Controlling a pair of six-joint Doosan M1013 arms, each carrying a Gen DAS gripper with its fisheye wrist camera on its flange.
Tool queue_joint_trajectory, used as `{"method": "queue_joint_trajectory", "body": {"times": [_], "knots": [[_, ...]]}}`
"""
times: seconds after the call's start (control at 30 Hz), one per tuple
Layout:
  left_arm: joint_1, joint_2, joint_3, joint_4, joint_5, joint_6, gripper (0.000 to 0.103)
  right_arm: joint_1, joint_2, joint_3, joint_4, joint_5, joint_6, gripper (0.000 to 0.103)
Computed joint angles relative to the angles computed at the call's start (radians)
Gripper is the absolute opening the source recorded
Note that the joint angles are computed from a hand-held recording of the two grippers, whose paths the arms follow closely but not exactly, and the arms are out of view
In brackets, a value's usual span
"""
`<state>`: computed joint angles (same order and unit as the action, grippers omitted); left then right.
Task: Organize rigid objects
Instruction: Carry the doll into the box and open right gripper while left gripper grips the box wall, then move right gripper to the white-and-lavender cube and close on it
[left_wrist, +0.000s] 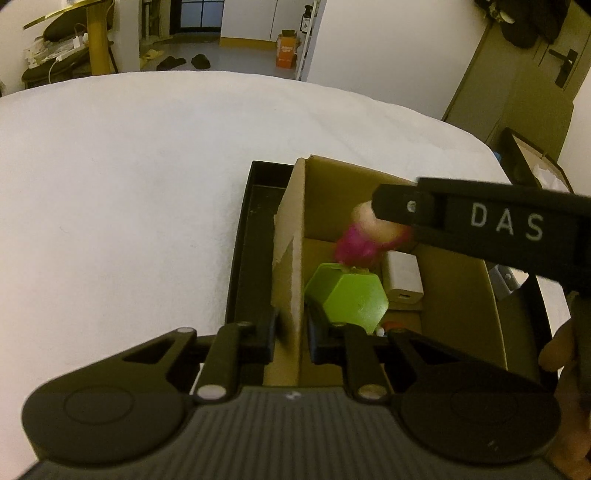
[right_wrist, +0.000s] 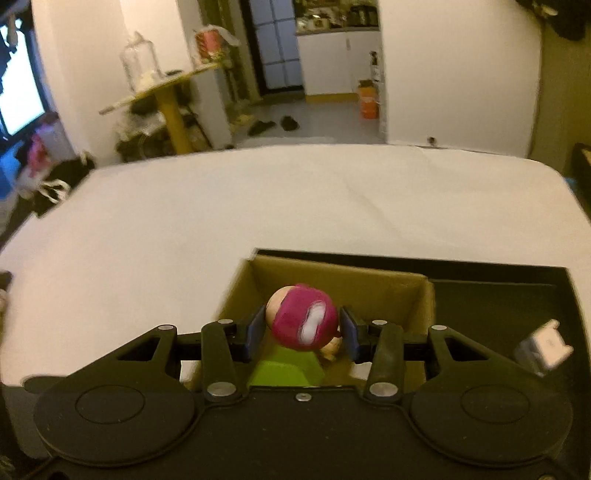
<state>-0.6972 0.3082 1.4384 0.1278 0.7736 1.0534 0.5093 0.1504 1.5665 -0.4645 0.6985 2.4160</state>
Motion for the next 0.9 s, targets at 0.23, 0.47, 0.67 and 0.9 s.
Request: {"method": "queue_joint_trajectory", "body": {"times": [0.23,0.47,0.67,0.9], "knots": [[-0.006,-0.001,-0.003,0.021,0.009,-0.020,0.016,0.011,-0.035,0.030,-0.049,0.023,0.053,0.056],[-0.031,-0.012,0.000,0.136,0.017,-0.095,0.016,0.008,-0.093,0.087,-0.118,0.058,0.136,0.057],[-0.047,-0.008,-0.016,0.201,0.070,-0.159,0.021,-0.003,-0.125,0.126,-0.181,0.080,0.226,0.068],[-0.077,-0.006,-0.028,0.311,0.111,-0.223,0.050,-0.014,-0.151,0.176,-0.254,0.068,0.298,0.086]]}}
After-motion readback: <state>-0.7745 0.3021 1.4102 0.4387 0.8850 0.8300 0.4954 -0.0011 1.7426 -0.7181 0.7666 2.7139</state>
